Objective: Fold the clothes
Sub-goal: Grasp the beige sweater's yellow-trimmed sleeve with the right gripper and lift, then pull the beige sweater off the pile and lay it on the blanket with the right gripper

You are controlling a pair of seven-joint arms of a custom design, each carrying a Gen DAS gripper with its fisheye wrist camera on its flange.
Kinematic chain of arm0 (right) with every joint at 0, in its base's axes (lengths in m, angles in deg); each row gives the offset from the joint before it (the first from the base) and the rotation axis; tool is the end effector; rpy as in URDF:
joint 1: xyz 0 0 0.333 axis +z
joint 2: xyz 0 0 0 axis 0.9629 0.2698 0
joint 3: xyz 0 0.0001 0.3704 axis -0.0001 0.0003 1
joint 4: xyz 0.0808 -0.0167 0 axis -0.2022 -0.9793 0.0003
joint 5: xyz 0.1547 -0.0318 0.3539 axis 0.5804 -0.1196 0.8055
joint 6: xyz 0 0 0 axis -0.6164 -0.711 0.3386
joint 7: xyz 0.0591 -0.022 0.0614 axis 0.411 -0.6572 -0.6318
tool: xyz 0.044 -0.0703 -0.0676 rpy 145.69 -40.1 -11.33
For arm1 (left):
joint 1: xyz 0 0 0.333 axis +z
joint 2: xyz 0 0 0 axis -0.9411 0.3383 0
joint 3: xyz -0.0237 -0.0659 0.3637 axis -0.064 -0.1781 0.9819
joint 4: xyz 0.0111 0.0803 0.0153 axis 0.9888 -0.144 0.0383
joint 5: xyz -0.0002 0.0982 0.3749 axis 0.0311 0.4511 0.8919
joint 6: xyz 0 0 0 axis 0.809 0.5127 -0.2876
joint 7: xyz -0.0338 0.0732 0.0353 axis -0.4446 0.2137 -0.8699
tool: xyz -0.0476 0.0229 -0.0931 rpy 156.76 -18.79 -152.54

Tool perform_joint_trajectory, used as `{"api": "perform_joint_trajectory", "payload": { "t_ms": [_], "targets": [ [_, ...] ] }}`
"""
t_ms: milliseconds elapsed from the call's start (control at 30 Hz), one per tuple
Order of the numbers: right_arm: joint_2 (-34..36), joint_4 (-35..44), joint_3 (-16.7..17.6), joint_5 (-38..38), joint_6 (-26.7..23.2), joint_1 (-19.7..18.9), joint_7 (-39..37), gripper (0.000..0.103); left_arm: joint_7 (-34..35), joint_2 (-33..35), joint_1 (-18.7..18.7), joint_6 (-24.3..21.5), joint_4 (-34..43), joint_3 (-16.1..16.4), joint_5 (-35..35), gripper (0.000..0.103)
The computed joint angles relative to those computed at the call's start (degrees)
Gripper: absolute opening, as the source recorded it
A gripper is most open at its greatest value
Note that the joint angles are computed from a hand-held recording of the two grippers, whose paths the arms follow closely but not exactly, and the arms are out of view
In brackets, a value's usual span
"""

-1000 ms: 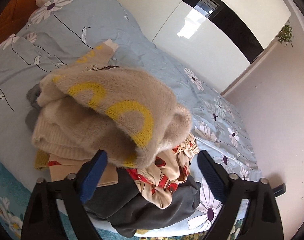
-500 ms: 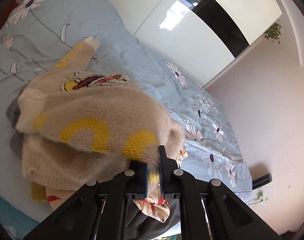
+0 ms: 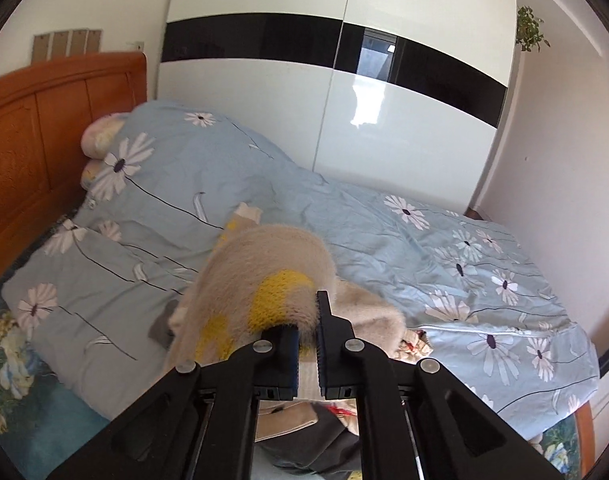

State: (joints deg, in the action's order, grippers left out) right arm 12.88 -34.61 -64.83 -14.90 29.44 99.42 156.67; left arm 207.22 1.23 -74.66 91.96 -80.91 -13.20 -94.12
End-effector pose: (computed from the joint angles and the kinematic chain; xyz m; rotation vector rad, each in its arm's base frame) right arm 0.6209 0.2061 0.7643 -1.2659 2.1887 -1.2398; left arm 0.5306 -0.0609 0.6204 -1.8437 2.1499 -1.3046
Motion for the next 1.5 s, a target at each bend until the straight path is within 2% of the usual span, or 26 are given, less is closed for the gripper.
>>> {"api": "perform_joint_trajectory", "payload": {
  "t_ms": [200, 500, 667, 767, 900, 1000, 1067, 1167, 1267, 1367, 1433, 1500],
  "targets": [
    [-5.3, -4.8, 3.4, -0.5, 6.5, 1.7, 2.2, 0.007, -1.7, -2.7, 0.9, -1.4, -2.0, 1.7, -0.1, 0.103],
    [-11.1, -12.3, 10.7, 1.2, 9.2, 5.5, -0.3, 0.007, -3.8, -4.6, 3.4, -4.7, -3.1, 5.6, -2.6, 0.103],
    [-14.0, -21.7, 13.6, 9.7, 10.5, 6.3, 4.2, 0.007, -6.4, -3.2, 6.4, -8.9, -2.0, 7.3, -3.3, 0.103],
    [-12.6, -26.2, 14.4, 16.1, 11.2, 6.6, 5.6, 0.007, -6.0, -2.8, 8.2, -10.8, -1.8, 7.7, -4.1, 0.103],
    [-9.0, -29.0, 14.0, 23.0, 15.0, 7.6, 8.4, 0.007, -5.2, -2.2, 10.2, -12.3, -1.4, 7.9, -4.0, 0.103],
    [-5.4, -27.6, 13.2, 26.9, 19.3, 8.7, 9.6, 0.007, -6.2, -0.5, 11.8, -14.9, 1.0, 8.4, -4.8, 0.103],
    [-1.8, -23.5, 12.4, 28.6, 19.4, 9.8, 7.5, 0.007, -6.5, 1.0, 13.1, -16.8, 3.3, 8.8, -6.2, 0.103],
    [2.5, -18.6, 10.5, 31.7, 22.3, 11.1, 7.9, 0.007, -6.1, 2.8, 15.2, -16.8, 6.9, 8.3, -5.8, 0.103],
    [6.0, -15.3, 8.9, 35.1, 27.6, 12.2, 8.9, 0.007, -5.1, 4.8, 17.2, -16.4, 9.9, 8.0, -5.1, 0.103],
    [9.0, -11.8, 8.7, 39.5, 32.9, 12.7, 5.9, 0.007, -5.4, 7.1, 19.3, -18.2, 12.1, 7.8, -5.5, 0.103],
    [12.4, -6.0, 8.8, 41.2, 29.3, 13.3, 0.7, 0.007, -6.2, 8.8, 20.6, -20.7, 13.6, 7.3, -5.4, 0.103],
    [14.4, -1.9, 8.7, 42.1, 24.7, 14.3, -4.4, 0.012, -6.5, 10.1, 21.7, -22.5, 14.6, 6.5, -4.9, 0.103]
  ]
}}
